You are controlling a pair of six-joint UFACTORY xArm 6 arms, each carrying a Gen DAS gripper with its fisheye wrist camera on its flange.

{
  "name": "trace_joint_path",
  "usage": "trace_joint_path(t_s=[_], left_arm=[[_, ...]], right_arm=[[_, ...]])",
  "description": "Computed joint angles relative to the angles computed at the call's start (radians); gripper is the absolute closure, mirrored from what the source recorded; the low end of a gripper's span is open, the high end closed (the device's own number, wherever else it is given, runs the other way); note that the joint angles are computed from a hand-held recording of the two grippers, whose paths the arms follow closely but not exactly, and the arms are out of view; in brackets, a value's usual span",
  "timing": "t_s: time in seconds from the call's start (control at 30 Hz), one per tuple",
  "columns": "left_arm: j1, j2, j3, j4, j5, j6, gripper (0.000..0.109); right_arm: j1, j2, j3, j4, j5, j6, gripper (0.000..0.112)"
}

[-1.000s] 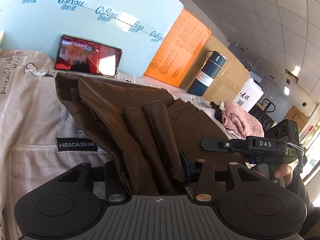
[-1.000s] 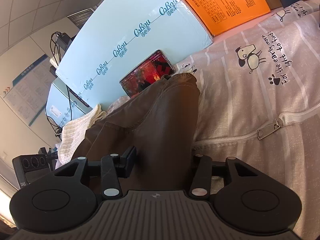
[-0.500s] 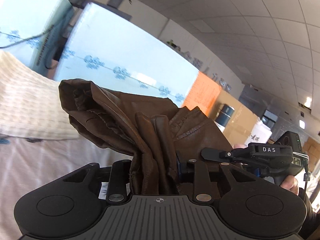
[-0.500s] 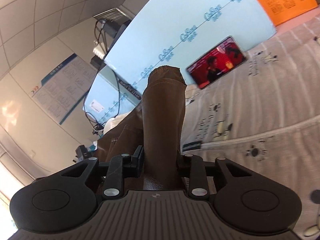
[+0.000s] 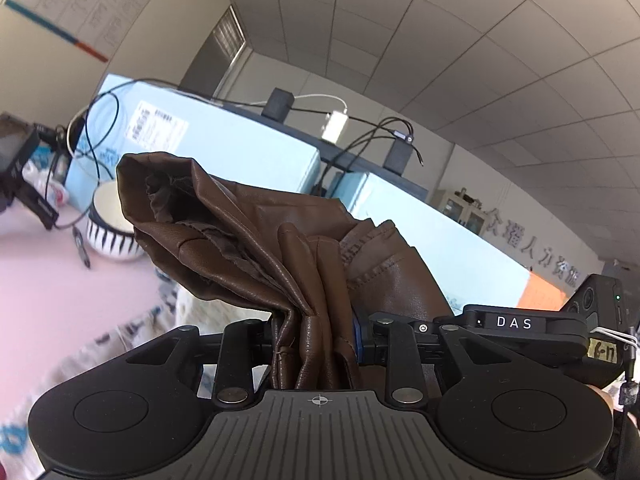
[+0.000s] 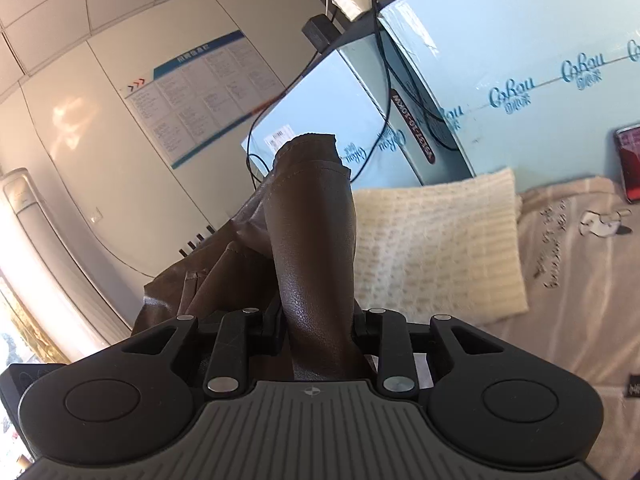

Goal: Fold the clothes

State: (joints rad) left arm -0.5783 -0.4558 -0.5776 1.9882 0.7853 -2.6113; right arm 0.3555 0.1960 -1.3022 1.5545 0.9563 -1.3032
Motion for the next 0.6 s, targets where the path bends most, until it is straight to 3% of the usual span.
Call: trace_joint_path(t_s=[0.1,0.27,0.33,0.47,0.6], left_arm=[[0.112,0.051,-0.084,0.033,-0.102,0.043,0.080],[0.257,0.198,-0.219,0.120,-0.244,-0.032,0.080],[0.313,0.267,-0.272,0.185,-0.320,-0.120,0.080],[0.365,0.343,-0.301,0.172,-0.357,-0.148,0.078],[0.377,0.358,-0.283,0.091,-0.341,-0.092,0.062]], right_arm=[[0.047,0.061,-0.091,0.028,-0.077,0.017,0.086],[0.094,0.222,-0.296,-0.041,-0.203,0.138,0.086],[0.096,0.282,-0.363,-0.077,-0.232,0.191,0.086],[0.102,0.390,-0.465,-0.148,-0.293,0.247,0.086],[0.101,0.450,-0.513,-0.130,-0.305,0.192,0.076]])
